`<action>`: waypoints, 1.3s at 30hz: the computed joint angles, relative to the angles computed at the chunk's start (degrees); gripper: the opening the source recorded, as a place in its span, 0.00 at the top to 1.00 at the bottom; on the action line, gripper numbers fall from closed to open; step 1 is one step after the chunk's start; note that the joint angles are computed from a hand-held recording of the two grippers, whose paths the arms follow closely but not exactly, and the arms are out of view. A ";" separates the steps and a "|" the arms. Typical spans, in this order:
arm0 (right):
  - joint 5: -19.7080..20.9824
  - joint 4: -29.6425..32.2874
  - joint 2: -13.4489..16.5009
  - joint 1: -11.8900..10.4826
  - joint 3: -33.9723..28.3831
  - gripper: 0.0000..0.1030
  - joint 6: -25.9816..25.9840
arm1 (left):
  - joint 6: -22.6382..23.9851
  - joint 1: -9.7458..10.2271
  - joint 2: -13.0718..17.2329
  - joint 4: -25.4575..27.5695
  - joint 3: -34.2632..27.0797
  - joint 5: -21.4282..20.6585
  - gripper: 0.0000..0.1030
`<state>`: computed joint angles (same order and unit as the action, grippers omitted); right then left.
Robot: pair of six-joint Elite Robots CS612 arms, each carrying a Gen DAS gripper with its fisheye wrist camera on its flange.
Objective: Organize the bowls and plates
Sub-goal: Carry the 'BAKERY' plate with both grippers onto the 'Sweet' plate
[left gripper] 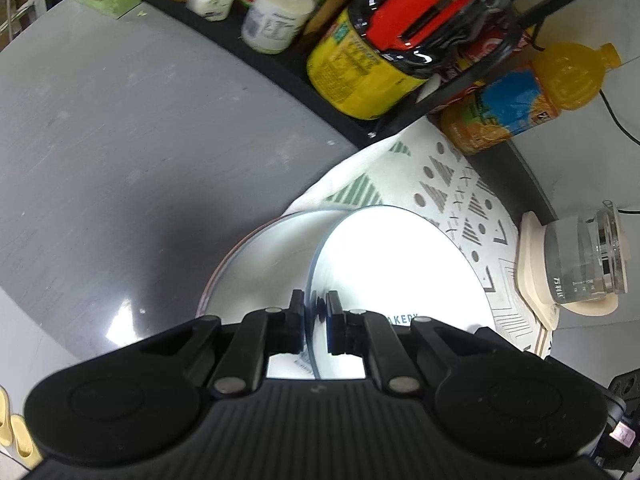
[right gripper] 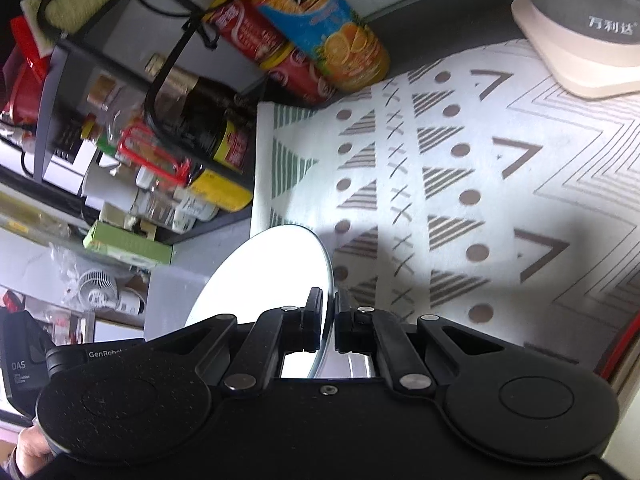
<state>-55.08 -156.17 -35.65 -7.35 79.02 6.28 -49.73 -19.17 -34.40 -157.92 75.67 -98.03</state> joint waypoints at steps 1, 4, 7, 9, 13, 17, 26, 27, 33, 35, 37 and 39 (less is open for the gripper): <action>-0.16 0.26 -0.09 0.08 0.18 0.94 -0.35 | -0.10 0.01 -0.07 0.08 0.26 0.09 0.92; -0.08 0.82 -0.24 0.18 0.67 0.94 -0.64 | -0.49 0.06 -0.27 0.31 1.02 0.14 0.92; -1.28 1.42 -0.52 0.45 1.16 0.94 -1.66 | -0.55 0.06 -0.20 1.14 1.21 -0.24 0.91; -1.90 1.79 -0.65 0.55 1.40 0.94 -2.10 | -0.59 0.06 -0.15 1.51 1.39 -0.41 0.91; -2.46 2.29 -0.81 0.52 1.86 0.94 -2.25 | -0.77 0.07 0.19 2.00 1.28 -1.00 0.91; -3.42 2.30 -1.01 0.61 2.28 0.94 -2.34 | -0.14 0.00 0.44 2.60 1.07 -1.05 0.90; -4.71 1.87 -1.26 0.84 2.57 0.94 -2.87 | 2.46 -0.11 1.31 4.00 -0.38 -1.03 0.87; -5.04 1.52 -1.33 0.92 2.72 0.94 -2.96 | 2.55 -0.06 1.41 4.41 -0.58 -1.48 0.87; -9.59 -1.32 -1.88 1.70 3.89 0.95 -3.32 | 4.22 -0.38 1.92 6.57 -1.69 -1.37 0.83; -9.45 -1.81 -1.88 1.63 4.06 0.95 -3.35 | 4.75 -0.38 1.99 6.77 -1.89 -1.23 0.83; -9.28 -2.08 -1.82 1.56 4.07 0.95 -3.02 | 5.05 -0.26 2.07 6.98 -2.12 -1.49 0.83; -9.55 -2.62 -1.82 1.63 4.20 0.96 -3.05 | 5.50 -0.22 2.13 7.26 -2.33 -1.54 0.83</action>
